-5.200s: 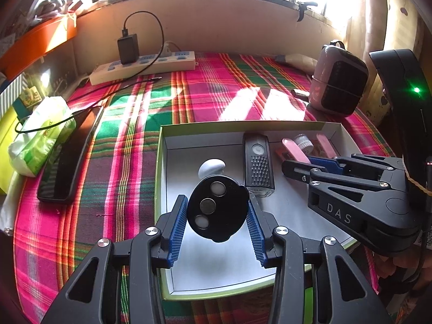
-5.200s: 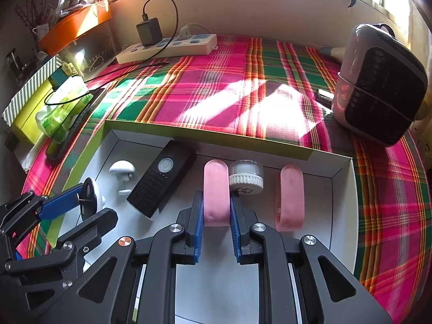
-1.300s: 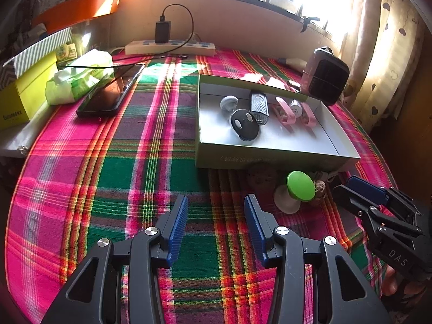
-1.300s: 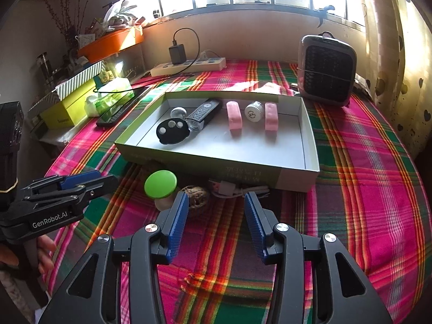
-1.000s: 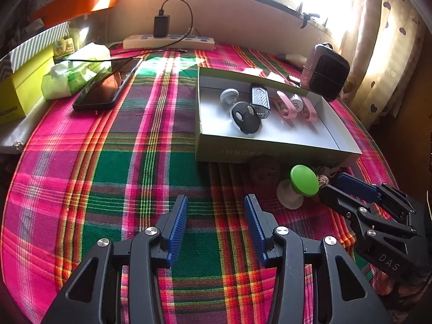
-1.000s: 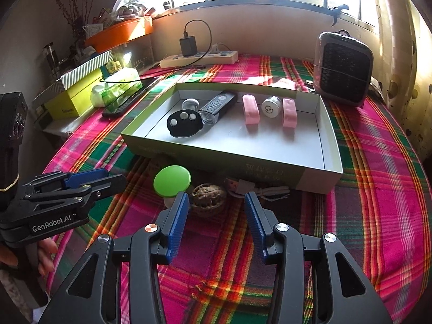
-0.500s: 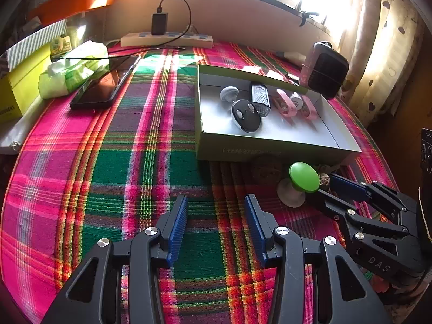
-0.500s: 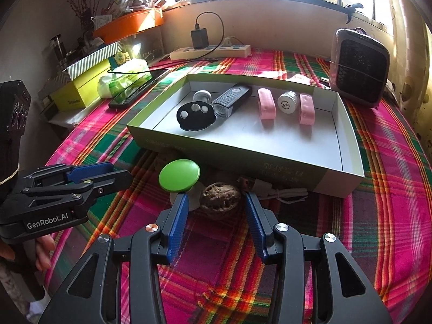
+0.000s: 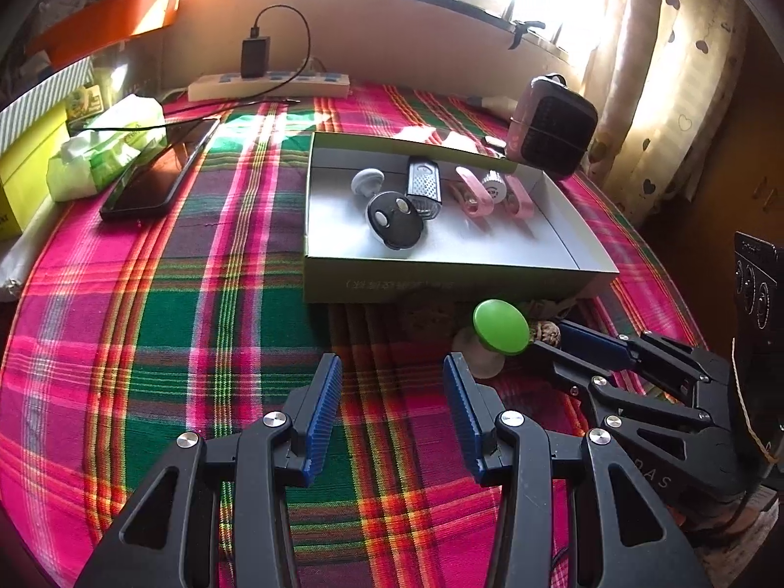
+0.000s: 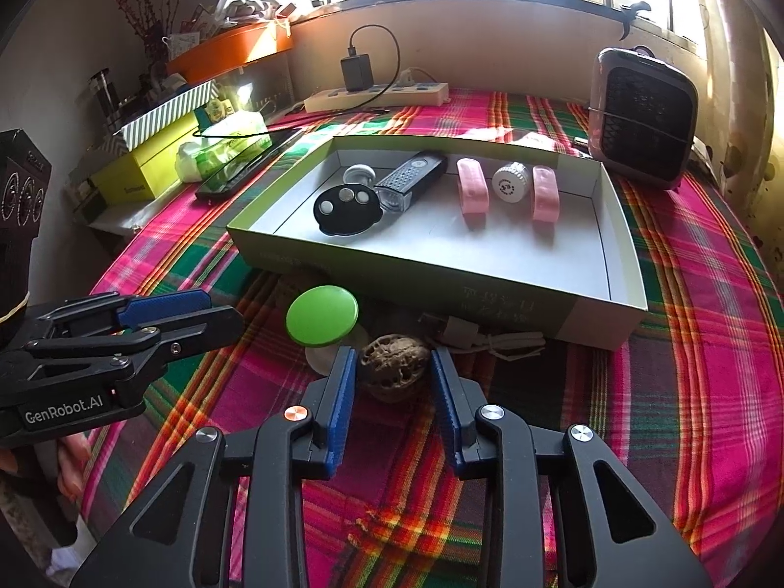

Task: Organize objects
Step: 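Move both grippers back toward the green-capped object and the walnut, then grasp the green-capped round object with the left gripper while the right grasps the walnut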

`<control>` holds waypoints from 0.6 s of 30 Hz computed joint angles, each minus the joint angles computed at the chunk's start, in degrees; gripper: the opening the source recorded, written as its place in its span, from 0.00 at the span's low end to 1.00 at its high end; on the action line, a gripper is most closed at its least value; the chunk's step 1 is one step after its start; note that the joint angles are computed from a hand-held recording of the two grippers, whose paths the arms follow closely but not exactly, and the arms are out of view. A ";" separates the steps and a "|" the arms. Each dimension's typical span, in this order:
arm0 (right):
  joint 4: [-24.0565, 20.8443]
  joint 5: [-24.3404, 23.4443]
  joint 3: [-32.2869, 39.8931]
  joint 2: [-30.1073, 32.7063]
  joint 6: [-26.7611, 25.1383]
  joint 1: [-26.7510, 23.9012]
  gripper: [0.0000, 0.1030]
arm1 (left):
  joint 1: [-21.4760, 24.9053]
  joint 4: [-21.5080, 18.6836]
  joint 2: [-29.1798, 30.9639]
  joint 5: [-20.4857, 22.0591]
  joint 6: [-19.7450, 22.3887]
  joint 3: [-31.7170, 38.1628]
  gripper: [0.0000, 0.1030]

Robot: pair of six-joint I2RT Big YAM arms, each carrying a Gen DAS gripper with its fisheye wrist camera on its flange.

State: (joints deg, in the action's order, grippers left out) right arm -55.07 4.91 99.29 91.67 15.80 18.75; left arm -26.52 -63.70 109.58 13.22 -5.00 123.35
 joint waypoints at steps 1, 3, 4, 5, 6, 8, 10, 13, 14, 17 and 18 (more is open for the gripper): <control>0.13 0.01 -0.29 -0.26 0.08 -0.02 0.32 | -0.13 0.18 -0.02 0.45 0.11 0.04 0.40; 0.08 0.69 -0.78 -0.68 0.06 -0.01 0.32 | -0.45 0.08 0.14 1.05 0.34 0.43 0.40; 0.05 1.02 -1.02 -0.89 0.00 -0.01 0.32 | -0.62 0.08 0.24 1.36 0.53 0.61 0.40; 0.04 1.15 -1.28 -1.12 0.02 -0.07 0.32 | -0.86 -0.13 0.40 1.34 0.60 0.95 0.40; 0.03 1.26 -1.57 -1.36 0.04 -0.13 0.32 | -1.05 -0.04 0.44 1.48 0.50 1.06 0.40; 0.08 1.43 -2.08 -1.80 0.18 -0.30 0.31 | -1.35 0.21 0.60 2.26 0.27 1.36 0.41; 0.01 1.85 -2.52 -2.22 0.20 -0.45 0.31 | -1.71 -0.08 1.14 2.55 0.08 2.18 0.41; 0.11 2.02 -3.31 -2.93 0.41 -0.80 0.32 | -2.40 -0.87 2.09 2.46 0.61 3.75 0.41; 0.11 2.09 -3.49 -3.09 0.48 -0.92 0.32 | -2.66 -0.93 2.34 2.20 0.87 4.12 0.41; 0.33 2.33 -4.36 -3.87 0.61 -1.25 0.32 | -3.34 -1.90 3.44 1.05 1.07 5.81 0.41; 0.35 2.42 -4.59 -4.09 0.62 -1.38 0.32 | -3.54 -2.08 3.72 0.61 1.25 6.21 0.41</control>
State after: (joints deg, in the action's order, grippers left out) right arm -54.72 7.33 94.69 87.58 16.42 17.38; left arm -30.06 -65.78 113.29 13.83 -3.75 129.56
